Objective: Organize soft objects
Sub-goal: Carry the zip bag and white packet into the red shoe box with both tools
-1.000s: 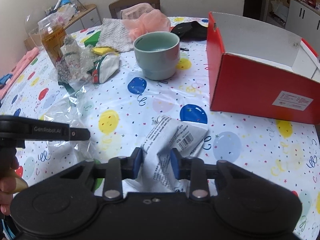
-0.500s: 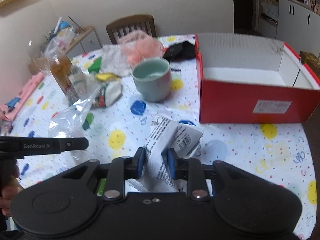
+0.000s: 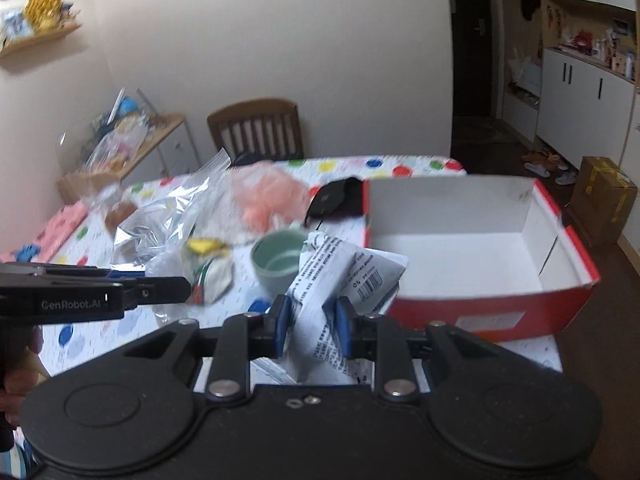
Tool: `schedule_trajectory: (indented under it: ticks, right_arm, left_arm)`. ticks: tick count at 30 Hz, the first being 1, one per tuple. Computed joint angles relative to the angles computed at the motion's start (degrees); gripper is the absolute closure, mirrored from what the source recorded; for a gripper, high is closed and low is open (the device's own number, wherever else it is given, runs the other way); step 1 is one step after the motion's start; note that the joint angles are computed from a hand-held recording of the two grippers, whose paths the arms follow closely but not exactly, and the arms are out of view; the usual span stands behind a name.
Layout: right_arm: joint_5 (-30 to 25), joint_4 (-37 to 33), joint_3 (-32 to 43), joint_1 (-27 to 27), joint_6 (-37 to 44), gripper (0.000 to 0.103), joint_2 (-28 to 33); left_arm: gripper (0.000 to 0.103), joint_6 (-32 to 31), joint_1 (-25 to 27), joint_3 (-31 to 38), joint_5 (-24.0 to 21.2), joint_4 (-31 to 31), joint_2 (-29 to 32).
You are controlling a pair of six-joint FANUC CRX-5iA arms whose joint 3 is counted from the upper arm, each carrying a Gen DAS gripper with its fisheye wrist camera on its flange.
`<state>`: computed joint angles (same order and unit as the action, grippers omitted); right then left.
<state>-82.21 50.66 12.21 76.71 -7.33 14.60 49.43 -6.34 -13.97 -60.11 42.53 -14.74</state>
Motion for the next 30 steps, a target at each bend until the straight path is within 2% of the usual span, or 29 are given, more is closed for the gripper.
schedule_trajectory:
  ticks: [7,10,21,27,30]
  right_arm:
    - [-1.93,3.35,-3.48,-1.58,1.81,0.079,-3.38]
    - [-1.59,4.27,-6.26,-2.26,2.05,0.079,-5.68]
    - [3.79,3.86,-18.18,-6.66,5.21,0.079,-16.41]
    - [6.08,2.33,-22.60,-9.45,7.47,0.079,-20.42]
    - [7.46,1.20,-24.29,-10.86,8.57,0.079,-21.78]
  left_arm:
    - [0.077,0.44,-5.75,6.78,1.08,-1.06,4.83]
    - [0.077,2.77,-8.75,9.88,1.89,-2.75,7.16]
    - [0.077,14.18,-19.79,22.47,2.80,-14.53,16.63]
    - [0.077,18.22,-24.23,28.35,1.77,-18.48,22.17]
    - [0.077,20.36,-25.69,32.09,-0.45,-19.69,25.85]
